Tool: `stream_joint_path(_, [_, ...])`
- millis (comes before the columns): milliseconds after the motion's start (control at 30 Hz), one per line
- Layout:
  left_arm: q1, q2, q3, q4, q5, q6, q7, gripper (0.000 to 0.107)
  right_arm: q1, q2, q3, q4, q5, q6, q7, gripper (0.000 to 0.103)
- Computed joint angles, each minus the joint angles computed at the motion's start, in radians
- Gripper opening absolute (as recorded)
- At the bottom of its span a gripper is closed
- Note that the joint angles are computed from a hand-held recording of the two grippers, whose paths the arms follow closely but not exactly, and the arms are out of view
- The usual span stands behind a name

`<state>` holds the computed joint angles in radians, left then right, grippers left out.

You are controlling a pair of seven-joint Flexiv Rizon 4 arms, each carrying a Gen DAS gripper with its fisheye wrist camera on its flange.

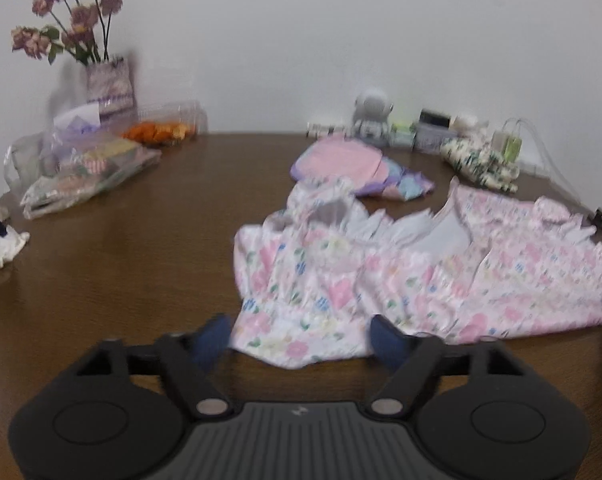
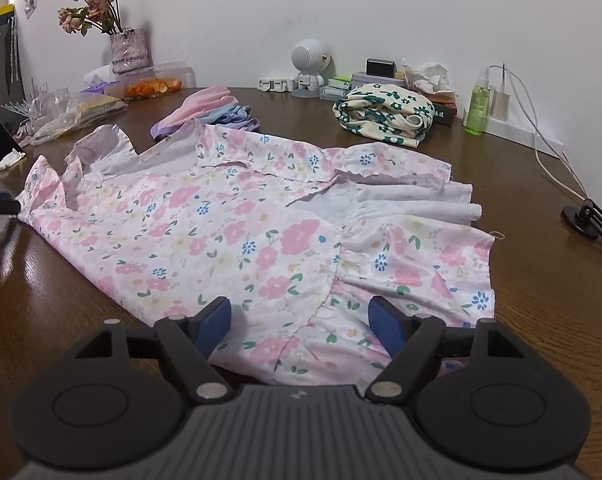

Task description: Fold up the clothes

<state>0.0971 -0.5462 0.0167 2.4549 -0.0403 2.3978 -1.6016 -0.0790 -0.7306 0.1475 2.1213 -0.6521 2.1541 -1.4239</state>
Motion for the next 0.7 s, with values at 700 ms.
stream_joint_path(700, [-0.145,0.053,-0.011,0.105,-0.094,0.175,-0.074,0.103,0.036,0.142,-0.028,0.228,0.085,0.259,0.027,0.103])
